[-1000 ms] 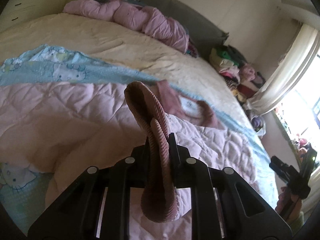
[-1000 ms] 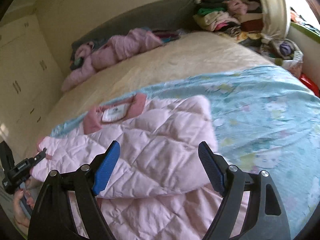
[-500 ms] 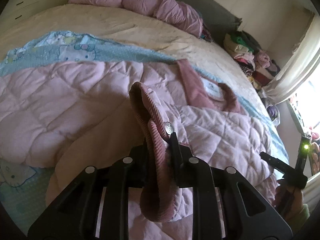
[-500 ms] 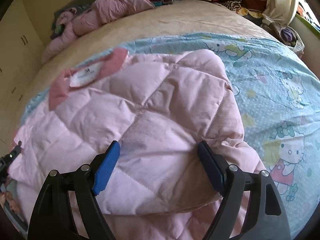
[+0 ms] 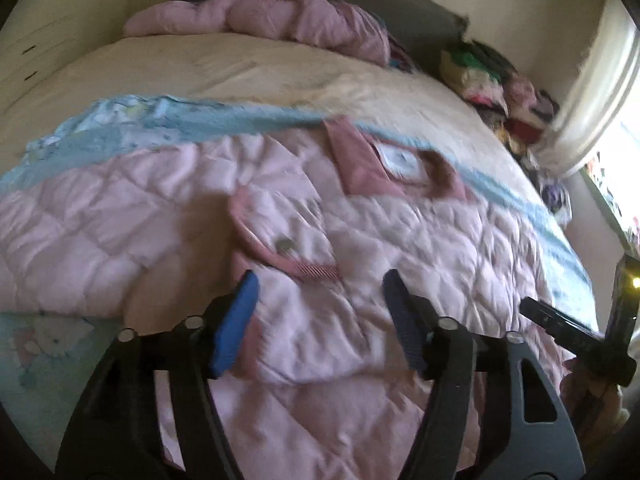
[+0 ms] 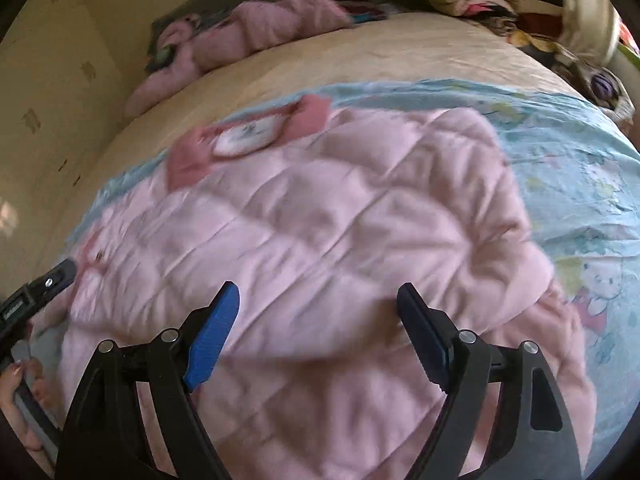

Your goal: Fold large clothes

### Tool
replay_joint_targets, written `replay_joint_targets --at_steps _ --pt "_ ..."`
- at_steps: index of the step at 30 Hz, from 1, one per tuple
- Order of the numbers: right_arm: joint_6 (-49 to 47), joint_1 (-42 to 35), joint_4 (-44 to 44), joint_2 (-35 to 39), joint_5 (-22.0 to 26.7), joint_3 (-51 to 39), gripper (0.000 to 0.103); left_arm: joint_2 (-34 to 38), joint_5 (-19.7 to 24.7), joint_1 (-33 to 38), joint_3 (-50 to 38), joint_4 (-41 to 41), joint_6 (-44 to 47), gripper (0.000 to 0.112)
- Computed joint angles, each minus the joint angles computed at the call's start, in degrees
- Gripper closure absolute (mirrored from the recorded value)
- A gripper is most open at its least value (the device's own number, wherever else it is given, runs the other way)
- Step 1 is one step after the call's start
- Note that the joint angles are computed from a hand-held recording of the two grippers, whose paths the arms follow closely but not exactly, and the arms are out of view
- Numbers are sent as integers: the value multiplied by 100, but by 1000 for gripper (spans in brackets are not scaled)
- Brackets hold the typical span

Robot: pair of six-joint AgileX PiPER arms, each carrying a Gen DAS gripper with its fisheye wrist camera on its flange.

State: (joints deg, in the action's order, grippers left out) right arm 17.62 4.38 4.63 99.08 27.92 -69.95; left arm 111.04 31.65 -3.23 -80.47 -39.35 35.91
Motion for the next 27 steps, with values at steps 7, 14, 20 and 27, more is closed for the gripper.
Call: replay_joint_targets --at_steps 7,14,20,27 --pt "741 315 -678 341 444 -275 20 351 -389 -459 167 992 -683 42" --pt "596 336 -402 190 328 -184 17 140 -371 -323 313 696 -598 25" --pt "531 600 -272 -294 167 -51 7 -246 -494 -174 484 1181 -1247 18" --pt "894 1050 -580 -489 279 -285 6 -414 -397 230 429 1326 -1615 18"
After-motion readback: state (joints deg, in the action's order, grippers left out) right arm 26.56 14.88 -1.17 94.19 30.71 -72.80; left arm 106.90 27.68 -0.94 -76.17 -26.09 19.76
